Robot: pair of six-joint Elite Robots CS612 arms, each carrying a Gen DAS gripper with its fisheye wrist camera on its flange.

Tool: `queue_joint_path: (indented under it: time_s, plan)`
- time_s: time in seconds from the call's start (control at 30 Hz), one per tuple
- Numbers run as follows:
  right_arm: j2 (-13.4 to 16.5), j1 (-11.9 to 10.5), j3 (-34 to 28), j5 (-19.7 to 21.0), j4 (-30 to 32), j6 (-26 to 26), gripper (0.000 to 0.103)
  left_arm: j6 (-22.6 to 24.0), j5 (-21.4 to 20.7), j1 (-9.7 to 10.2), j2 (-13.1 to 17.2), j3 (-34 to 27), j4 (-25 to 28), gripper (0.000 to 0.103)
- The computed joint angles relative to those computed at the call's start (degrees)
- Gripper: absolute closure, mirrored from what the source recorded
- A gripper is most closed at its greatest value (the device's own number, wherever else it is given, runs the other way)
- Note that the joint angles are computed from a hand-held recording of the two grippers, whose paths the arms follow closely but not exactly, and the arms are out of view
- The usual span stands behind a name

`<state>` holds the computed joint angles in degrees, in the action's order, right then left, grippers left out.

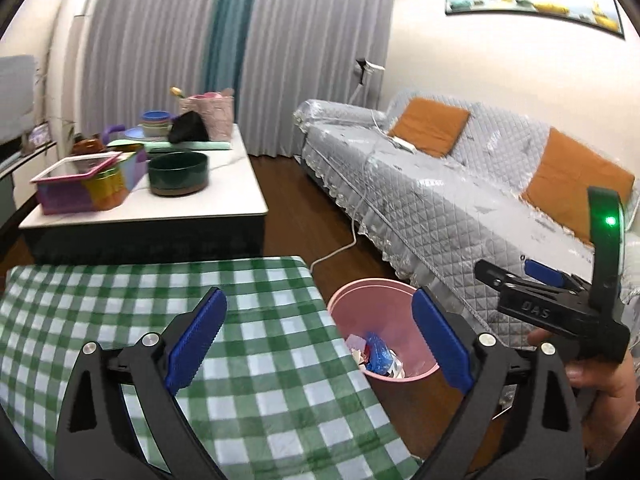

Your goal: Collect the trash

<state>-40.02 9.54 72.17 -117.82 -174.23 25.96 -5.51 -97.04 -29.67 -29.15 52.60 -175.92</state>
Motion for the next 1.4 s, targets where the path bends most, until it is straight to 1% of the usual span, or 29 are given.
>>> queue_joint_path:
  time_s: [0.1, 0.2, 0.33, 0.43, 0.57, 0.7, 0.83, 0.97, 1.13, 1.4]
  plan:
    - [-0.8, 1.2, 1.4, -1.0, -1.3, -0.6, 0.005, -1.3, 2.3, 0.26, -2.1, 4.5, -3.7, 0.010]
    - [-1.3, 2.4, 2.3, -1.7, -2.5, -1.7, 0.005, -2.7, 4.6, 0.42, -3.9, 8.3, -5.9, 0.009]
    - [-1.9, 4.1, 4.0, -3.6, -4.7, -1.9, 0.005, -4.0, 7.4, 0.48, -6.2, 13.2, -7.0, 0.008]
    - [-2.0, 5.1, 5.0, -5.2, -5.2, -1.8, 0.005, -4.4, 10.3, 0.29, -7.9, 17.0, -7.1, 0.008]
    - [-1.7, 6.1, 5.5, -4.8, -4.0, -1.3, 0.005, -6.0, 12.5, 0.28, -9.2, 20.6, -7.1, 0.008]
    - [-0.9, 6.7, 4.5, -4.9, -3.1, -2.4, 0.005, -3.5, 13.0, 0.04, -9.2, 21.7, -7.5, 0.008]
    - [-0.5, 6.9, 3.9, -5.1, -2.1, -2.0, 0.005, -3.1, 13.2, 0.13, -8.8, 22.0, -7.2, 0.008]
    - [-0.1, 7.1, 3.6, -5.5, -0.7, -2.2, 0.005, -4.6, 13.1, 0.27, -8.4, 21.4, -5.7, 0.008]
    - [-0.2, 7.1, 3.7, -5.8, 0.7, -1.2, 0.005, -4.7, 13.0, 0.11, -8.1, 21.2, -6.2, 0.008]
    - [-0.4, 6.9, 4.1, -5.8, 1.2, -0.7, 0.005, -4.6, 13.1, -0.15, -7.6, 20.4, -6.4, 0.008]
